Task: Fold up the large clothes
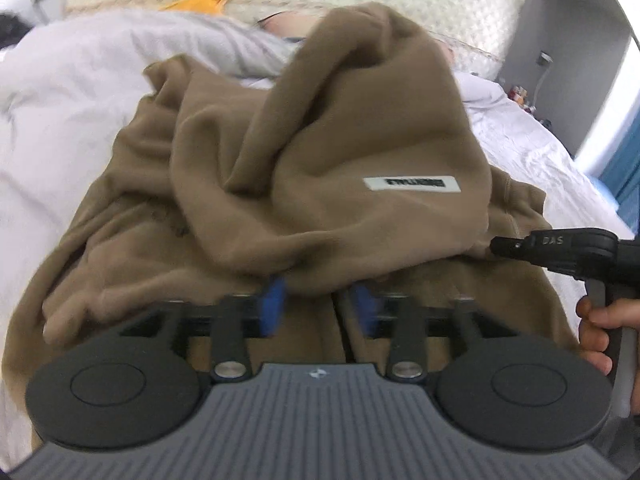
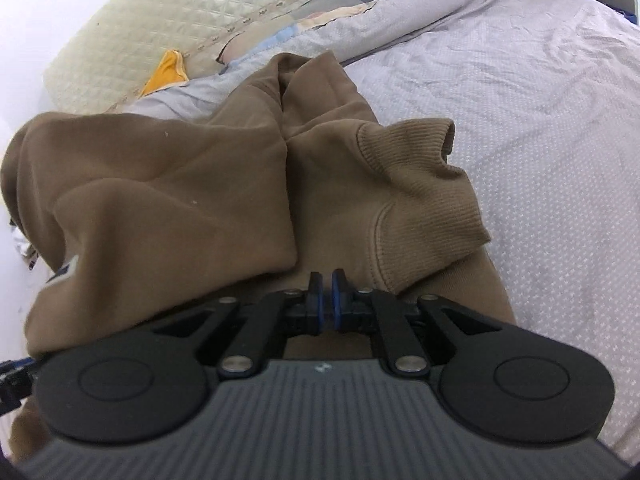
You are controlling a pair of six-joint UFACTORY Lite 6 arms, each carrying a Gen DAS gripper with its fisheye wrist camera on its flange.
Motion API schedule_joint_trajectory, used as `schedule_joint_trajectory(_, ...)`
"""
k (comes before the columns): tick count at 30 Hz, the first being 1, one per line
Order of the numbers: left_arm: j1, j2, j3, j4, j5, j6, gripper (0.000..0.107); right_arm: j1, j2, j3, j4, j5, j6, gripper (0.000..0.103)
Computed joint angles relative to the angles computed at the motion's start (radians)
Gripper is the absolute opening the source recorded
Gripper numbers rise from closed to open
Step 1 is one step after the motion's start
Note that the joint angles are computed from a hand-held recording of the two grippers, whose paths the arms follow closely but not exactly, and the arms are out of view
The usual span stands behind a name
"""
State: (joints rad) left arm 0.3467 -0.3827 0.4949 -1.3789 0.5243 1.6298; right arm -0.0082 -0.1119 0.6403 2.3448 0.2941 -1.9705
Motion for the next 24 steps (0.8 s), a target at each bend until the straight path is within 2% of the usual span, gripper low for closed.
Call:
schedule_joint_trajectory(2,0.096,0.008,0.027,0.04,0.1,-0.015,0.065,-0.019,-0.022,0.006,-0.142,0.006,0.144,0.01)
schedule_joint_trajectory(3,0.149,-0.008,0.032,0.067,0.154,-0.027,0.066,-0.022,-0.049,-0.011,-0.189,0.007,0.192,0.014)
schedule_joint_trajectory(4,0.195,-0.027,0.038,0.083,0.2,-0.035,0.067,-0.016,-0.074,-0.03,-0.195,0.0,0.198,0.023)
schedule_joint_trajectory(6,0.257,-0.055,0.071,0.099,0.267,-0.084,0.067,-0.008,-0.111,-0.058,-0.149,0.002,0.153,0.07)
schedule_joint_trajectory(7,0.301,-0.054,0.095,0.095,0.324,-0.093,0.067,-0.007,-0.133,-0.071,-0.138,0.007,0.141,0.074)
schedule_joint_trajectory(9,0.338,-0.046,0.152,0.055,0.381,-0.113,0.067,-0.002,-0.169,-0.082,-0.12,0.006,0.103,0.072)
schedule_joint_trajectory(10,0.325,-0.039,0.174,0.024,0.37,-0.103,0.067,0.008,-0.187,-0.086,-0.047,-0.006,0.026,0.072)
schedule_joint_trajectory(13,0.2,0.013,0.251,-0.065,0.218,-0.083,0.067,0.0,-0.196,-0.082,0.041,0.03,-0.063,0.072)
schedule_joint_trajectory(18,0.073,0.192,0.395,-0.255,0.128,-0.026,0.067,-0.04,-0.148,-0.051,0.042,0.106,-0.067,0.072)
schedule_joint_trajectory(20,0.053,0.24,0.432,-0.348,0.129,0.021,0.067,-0.042,-0.122,-0.032,0.071,0.114,-0.104,0.072)
schedule_joint_trajectory(24,0.035,0.367,0.529,-0.458,0.19,0.033,0.067,-0.052,-0.042,0.057,0.106,0.162,-0.133,0.067)
